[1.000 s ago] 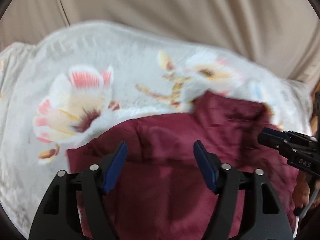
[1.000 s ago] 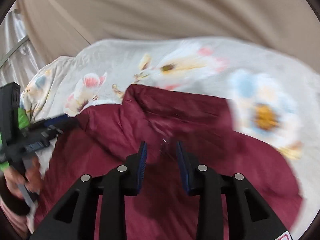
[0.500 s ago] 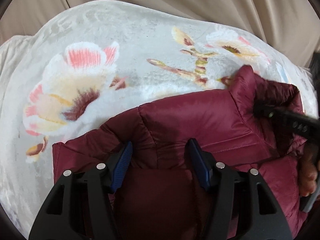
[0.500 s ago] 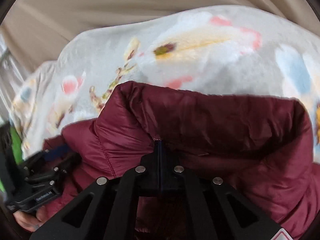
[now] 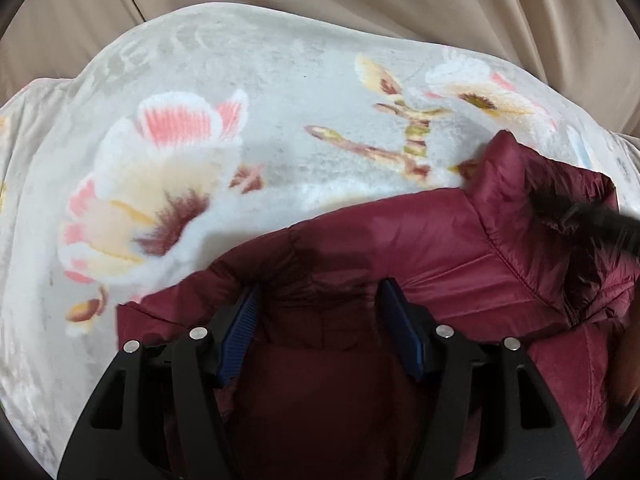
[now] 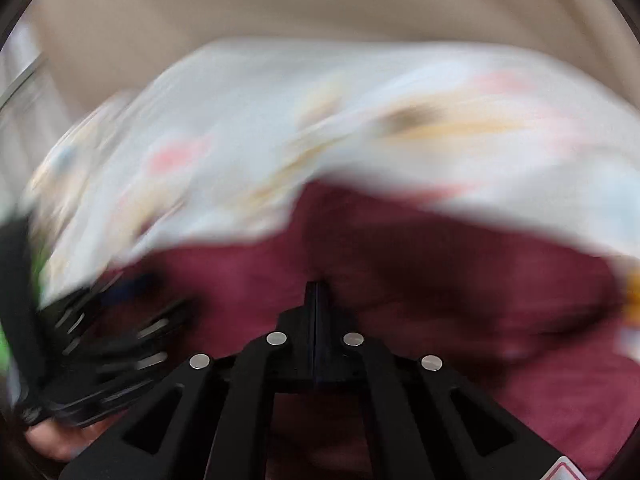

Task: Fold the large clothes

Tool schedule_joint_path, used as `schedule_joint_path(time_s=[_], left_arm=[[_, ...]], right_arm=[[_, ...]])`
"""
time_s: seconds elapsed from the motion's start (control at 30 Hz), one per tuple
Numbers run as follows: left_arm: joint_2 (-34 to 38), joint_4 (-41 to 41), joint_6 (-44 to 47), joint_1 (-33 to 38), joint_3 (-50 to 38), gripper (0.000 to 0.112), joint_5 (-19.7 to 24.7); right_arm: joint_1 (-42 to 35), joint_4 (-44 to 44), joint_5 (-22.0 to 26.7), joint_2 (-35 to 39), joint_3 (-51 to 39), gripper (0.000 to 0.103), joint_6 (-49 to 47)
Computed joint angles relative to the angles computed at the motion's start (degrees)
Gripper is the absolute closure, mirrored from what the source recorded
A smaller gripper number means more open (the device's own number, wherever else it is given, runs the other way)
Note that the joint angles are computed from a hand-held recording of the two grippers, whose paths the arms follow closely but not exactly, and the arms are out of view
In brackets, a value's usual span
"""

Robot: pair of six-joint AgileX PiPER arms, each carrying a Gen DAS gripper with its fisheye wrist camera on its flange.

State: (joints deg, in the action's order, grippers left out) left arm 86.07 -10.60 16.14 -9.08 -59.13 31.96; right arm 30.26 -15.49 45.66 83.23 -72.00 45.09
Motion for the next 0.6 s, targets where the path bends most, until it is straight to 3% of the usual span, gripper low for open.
schedule_joint_path(time_s=[0.03,0.1,0.2,0.33,0.43,0.5,0.6], left_arm=[[-0.4,-1.0,1.3,0.8,-0.1,0.053,0.7],[-2.1,-4.7,4.0,1.8,-0.3,0.054,2.7],[-6.3,-16.7,12.9,1.6,-2.0,0.051,8.3],[-7.9,-16.9,10.9,-10.9,-4.6,0.031,7.9],[0.0,-9.1,1.8,-22.5,-11.2,0.031,8.3],[7.5,-4.5,-6.2,-26.6,-16.9,0.035,9.7],[12.7,2.2,-13.0,-29.2,-19.0,0.061,8.8]], right_arm=[[-1.8,-2.8,1.2,-3.5,2.0,0.096,3.7],[-8.4,-1.6,1.3,-14.5,8.8,0.096,4.1],[-15.0,3.1,8.3,-25.3,12.0,0.090,-5.8],[-21.4,12.8,11.8,-34.4,17.3,0.090,-15.7],[-26.0,20.0,12.0,-35.1,19.5,0.090,-23.8],[-25.8,22.2,11.0,-33.9,20.9,0.090,-26.2],[-24.0,21.9,9.2,-32.4,23.3,0.091,-26.3]])
